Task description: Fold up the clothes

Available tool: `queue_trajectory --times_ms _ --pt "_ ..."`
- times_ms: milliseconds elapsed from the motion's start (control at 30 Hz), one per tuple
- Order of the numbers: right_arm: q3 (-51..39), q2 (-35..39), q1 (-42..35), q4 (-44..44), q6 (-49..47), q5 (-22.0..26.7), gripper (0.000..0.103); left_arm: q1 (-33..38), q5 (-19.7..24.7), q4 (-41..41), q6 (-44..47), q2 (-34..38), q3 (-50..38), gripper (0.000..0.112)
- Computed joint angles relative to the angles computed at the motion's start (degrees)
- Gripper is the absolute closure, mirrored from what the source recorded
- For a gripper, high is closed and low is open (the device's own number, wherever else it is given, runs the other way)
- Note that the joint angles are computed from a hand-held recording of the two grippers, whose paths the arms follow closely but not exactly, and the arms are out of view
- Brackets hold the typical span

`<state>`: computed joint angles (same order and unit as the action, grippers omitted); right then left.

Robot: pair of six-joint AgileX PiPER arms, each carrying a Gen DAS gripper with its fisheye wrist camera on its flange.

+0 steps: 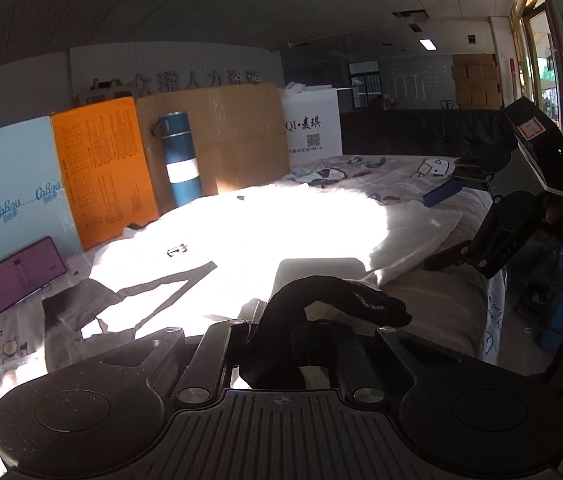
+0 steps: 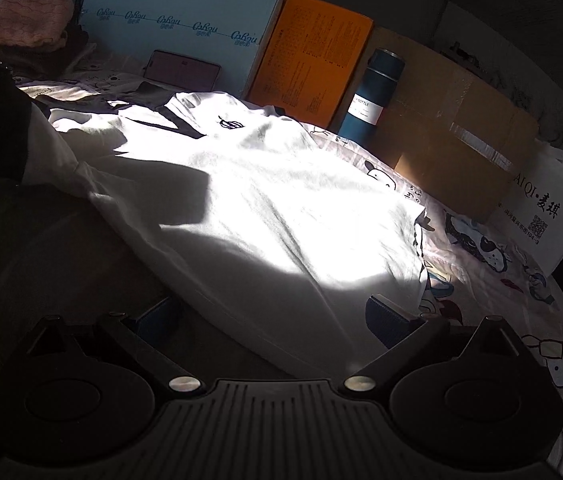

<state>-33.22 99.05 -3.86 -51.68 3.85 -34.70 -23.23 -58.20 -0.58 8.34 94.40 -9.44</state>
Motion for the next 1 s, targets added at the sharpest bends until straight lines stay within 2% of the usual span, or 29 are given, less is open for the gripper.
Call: queue_trajectory --times_ms 67,200,267,300,367,400,533,633,867,933,967,1000 --pt "-0.9 -0.4 -2.1 -3.1 2.4 1.4 0.019 1.9 0.5 1.5 -0.8 -0.4 -1.8 0.103" --pt "-2.9 -0.5 -5.4 -7.2 6.0 3.2 0.034 4.7 1.9 3.6 -1.9 0.0 -5.2 0.103" --pt "-4.4 -0.2 -7.0 -10.6 9.5 3.8 0.06 5.5 2.7 3.9 -1.5 0.4 -6.8 0.103" --pt "-5.6 0.2 -7.8 -13.5 12.5 3.8 0.066 5.7 3.0 3.8 -1.2 0.6 -7.5 0.103" --pt "-8.6 1.3 -10.0 -21.3 21.3 1.7 0.093 6.2 3.7 3.5 -1.0 1.0 -8.6 0.103" --pt "-10.5 2.0 -11.3 -24.9 25.9 -0.3 0.096 6.3 4.2 2.9 -0.7 1.2 -9.2 0.103" --pt "-17.2 6.0 -12.4 -25.9 34.4 -7.7 0.099 7.1 6.2 0.4 2.3 2.4 -13.2 0.104" --pt "-23.7 10.0 -9.3 -25.2 37.7 -5.7 0.099 9.0 10.7 1.3 3.7 4.1 -18.6 0.104" --pt "-36.2 17.9 -5.7 -32.6 49.6 -0.8 0.097 12.9 22.9 6.4 3.8 9.4 -29.7 0.104" --pt "-38.0 19.2 -5.2 -33.0 52.1 0.9 0.091 13.9 25.9 8.1 2.8 11.1 -32.6 0.097" --pt "-38.4 19.7 -5.0 -32.3 52.6 1.8 0.081 14.6 27.0 9.1 1.9 11.8 -33.9 0.095" --pt "-38.9 20.1 -4.9 -31.6 53.2 2.7 0.076 15.4 28.5 10.7 0.3 12.6 -35.5 0.091"
